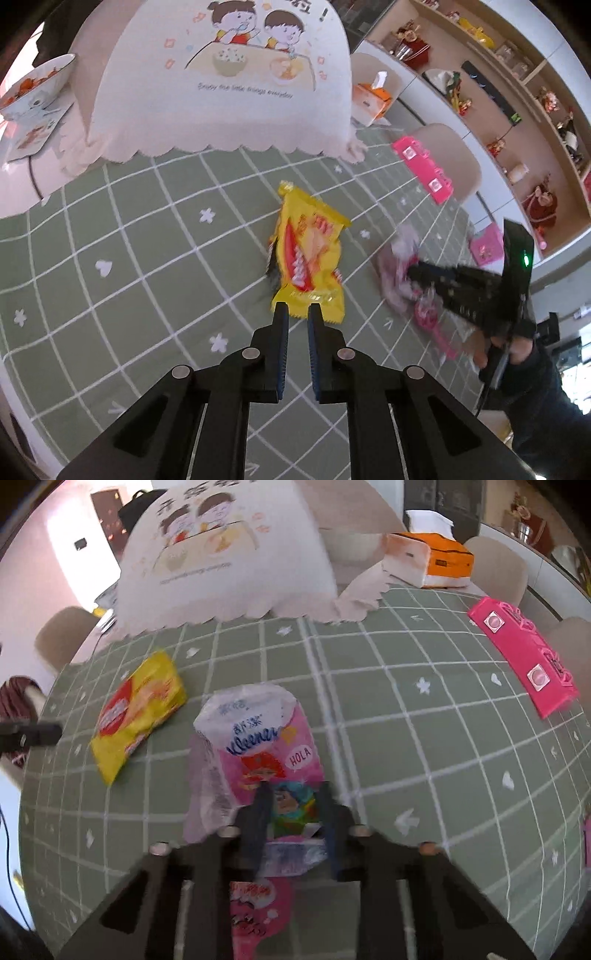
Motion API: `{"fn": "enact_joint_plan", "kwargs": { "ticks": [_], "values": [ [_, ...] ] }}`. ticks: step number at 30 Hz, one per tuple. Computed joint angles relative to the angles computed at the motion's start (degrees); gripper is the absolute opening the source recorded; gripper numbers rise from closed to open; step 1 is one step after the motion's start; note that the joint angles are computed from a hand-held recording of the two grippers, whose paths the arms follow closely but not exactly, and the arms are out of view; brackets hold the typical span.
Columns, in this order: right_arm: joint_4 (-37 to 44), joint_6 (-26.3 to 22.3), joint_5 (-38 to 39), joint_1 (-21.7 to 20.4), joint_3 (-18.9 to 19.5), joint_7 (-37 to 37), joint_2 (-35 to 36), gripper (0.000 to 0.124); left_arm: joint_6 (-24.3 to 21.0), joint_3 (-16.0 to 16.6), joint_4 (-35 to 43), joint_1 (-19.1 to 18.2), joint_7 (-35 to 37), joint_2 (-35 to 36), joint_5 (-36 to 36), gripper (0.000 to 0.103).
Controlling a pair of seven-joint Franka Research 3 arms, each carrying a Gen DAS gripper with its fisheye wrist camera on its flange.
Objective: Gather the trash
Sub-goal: 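Lift both held packets and carry them toward the bin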
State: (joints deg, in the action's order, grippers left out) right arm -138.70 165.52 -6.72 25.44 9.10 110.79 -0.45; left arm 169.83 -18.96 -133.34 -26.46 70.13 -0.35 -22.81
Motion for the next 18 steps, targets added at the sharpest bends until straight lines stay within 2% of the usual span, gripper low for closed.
{"fn": "enact_joint_plan", "kwargs": {
  "ticks": [1,3,4,5,6,7,9,10,11,14,15,18],
  "values": [
    [-0.9,0.0,-2.2,0.0,0.1,2.4,-1.3,0.012,1.3,-0.1,0.5,-0.1,2.3,0.7,-2.0,0.017],
    [-2.5,1.1,-2.6,-0.5,0.4,4.4,-3.6,0.012,3.7,-0.2,1.4,0.3,1.1,2.4,0.6,0.031],
    [-3.5,1.8,-3.0,-1.1,0.8,6.1,-5.1,0.012,4.6,-0.1,2.5,0.6,0.0,3.8,2.7,0.042],
    [-3.8,2.1,-4.4,-2.1,1.4,8.2,-5.6,0.012,4.8,-0.3,3.5,1.1,-0.9,5.0,4.4,0.046],
    [-4.4,2.3,-4.9,-3.1,2.0,9.6,-6.6,0.012,4.7,-0.5,4.8,1.7,-1.7,6.4,5.8,0.047],
    [-5.3,3.3,-1.4,-2.2,1.1,7.4,-7.4,0.016,3.4,-0.6,6.9,2.3,-2.3,8.4,7.1,0.047],
    [-6.9,5.6,14.5,4.0,-3.8,-5.5,-8.5,0.027,1.2,0.5,10.0,2.0,-6.1,11.3,11.9,0.047],
    [-7.3,6.2,19.2,5.5,-5.1,-9.8,-8.8,0.04,0.7,1.4,10.8,1.3,-8.6,12.1,14.8,0.047],
    [-8.1,7.0,20.6,5.7,-5.0,-11.7,-9.5,0.053,-0.4,3.5,12.3,-0.3,-12.4,13.2,19.2,0.047],
    [-8.8,7.5,16.5,1.0,-0.6,-11.3,-10.3,0.055,-2.5,8.2,15.2,-4.3,-22.4,15.3,30.0,0.047],
    [-8.8,6.9,15.5,-0.2,0.4,-11.0,-10.2,0.055,-3.0,9.0,16.0,-4.9,-25.0,15.8,32.3,0.047],
    [-7.8,6.4,20.7,2.2,-1.7,-17.4,-8.4,0.055,-3.8,7.7,17.4,-3.8,-28.1,17.2,34.5,0.047]
  ]
}}
